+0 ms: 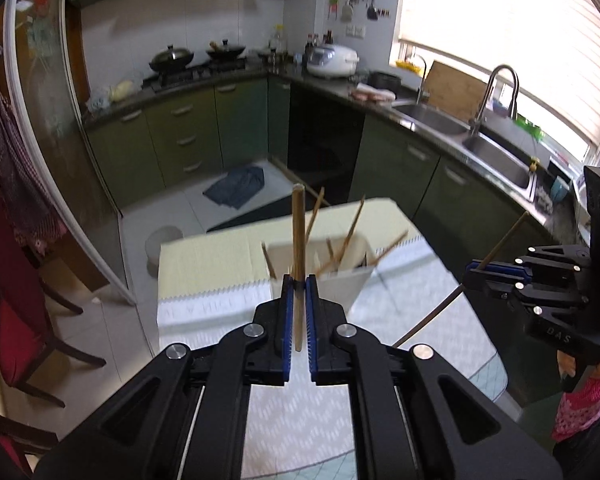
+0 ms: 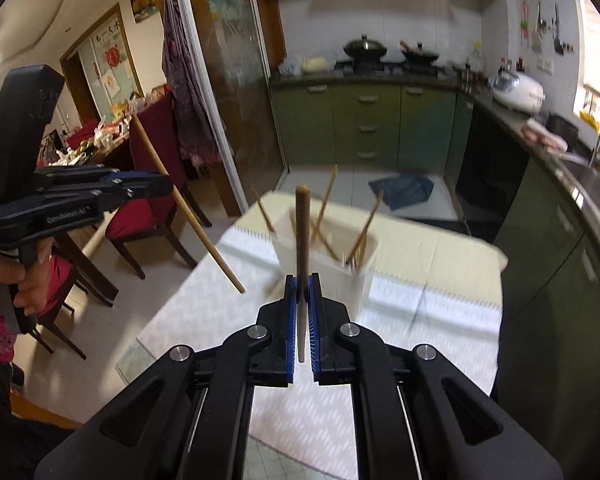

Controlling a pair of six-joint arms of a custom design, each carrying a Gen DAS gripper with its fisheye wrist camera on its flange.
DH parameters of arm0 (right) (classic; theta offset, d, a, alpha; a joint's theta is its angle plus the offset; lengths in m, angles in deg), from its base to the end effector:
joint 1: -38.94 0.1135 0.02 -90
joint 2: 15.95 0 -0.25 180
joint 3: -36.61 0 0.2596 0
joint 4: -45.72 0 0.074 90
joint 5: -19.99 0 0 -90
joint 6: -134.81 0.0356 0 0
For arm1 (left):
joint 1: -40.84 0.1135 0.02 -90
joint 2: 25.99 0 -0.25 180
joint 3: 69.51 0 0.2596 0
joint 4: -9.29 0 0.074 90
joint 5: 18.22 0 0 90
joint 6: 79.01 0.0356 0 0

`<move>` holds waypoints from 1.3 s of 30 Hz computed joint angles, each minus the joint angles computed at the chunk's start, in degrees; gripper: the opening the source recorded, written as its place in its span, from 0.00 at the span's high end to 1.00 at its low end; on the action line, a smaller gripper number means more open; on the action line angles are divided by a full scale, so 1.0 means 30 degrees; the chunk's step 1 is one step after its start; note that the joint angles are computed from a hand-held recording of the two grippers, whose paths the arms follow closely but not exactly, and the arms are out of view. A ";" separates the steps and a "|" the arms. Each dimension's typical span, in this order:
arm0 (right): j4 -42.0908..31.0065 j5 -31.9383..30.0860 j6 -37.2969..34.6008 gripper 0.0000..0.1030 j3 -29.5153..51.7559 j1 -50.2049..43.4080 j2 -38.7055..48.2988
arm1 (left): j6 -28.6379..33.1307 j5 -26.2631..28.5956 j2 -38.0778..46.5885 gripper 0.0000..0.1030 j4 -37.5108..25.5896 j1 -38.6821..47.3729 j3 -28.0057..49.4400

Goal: Organize utensils
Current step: 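Lift both chopsticks upright with both grippers and carry them over the white holder, then lower both chopsticks into the white holder and open both grippers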

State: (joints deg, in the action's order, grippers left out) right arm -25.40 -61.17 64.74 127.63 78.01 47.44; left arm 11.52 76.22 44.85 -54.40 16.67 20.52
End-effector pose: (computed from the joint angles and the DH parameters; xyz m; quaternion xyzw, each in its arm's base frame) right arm 0.1721 0.1327 0.3823 -0.1223 0.9083 0.1322 0.3775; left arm 0.2372 -0.1095 0.3582 0.2117 0.8970 -0.1141 0.3709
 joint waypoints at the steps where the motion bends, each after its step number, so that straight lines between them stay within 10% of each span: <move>1: -0.0136 0.0012 -0.0112 0.94 0.0715 -0.0102 0.0303 | -0.0068 -0.0040 0.0151 0.94 0.0038 -0.0035 0.0325; 15: -0.0716 0.0220 -0.1380 0.94 0.8555 -0.2195 0.5519 | -0.0643 -0.0781 0.3634 0.94 0.2780 -0.0319 0.4021; 33: 0.3097 -0.1586 -0.1651 0.93 0.4726 -0.4510 0.8583 | -0.1008 0.0169 0.7332 0.94 0.4950 0.0076 0.2640; 39: 0.3382 -0.1513 -0.1609 0.93 0.4036 -0.4444 0.8452 | -0.0902 -0.0069 0.6992 0.74 0.5398 -0.0266 0.1545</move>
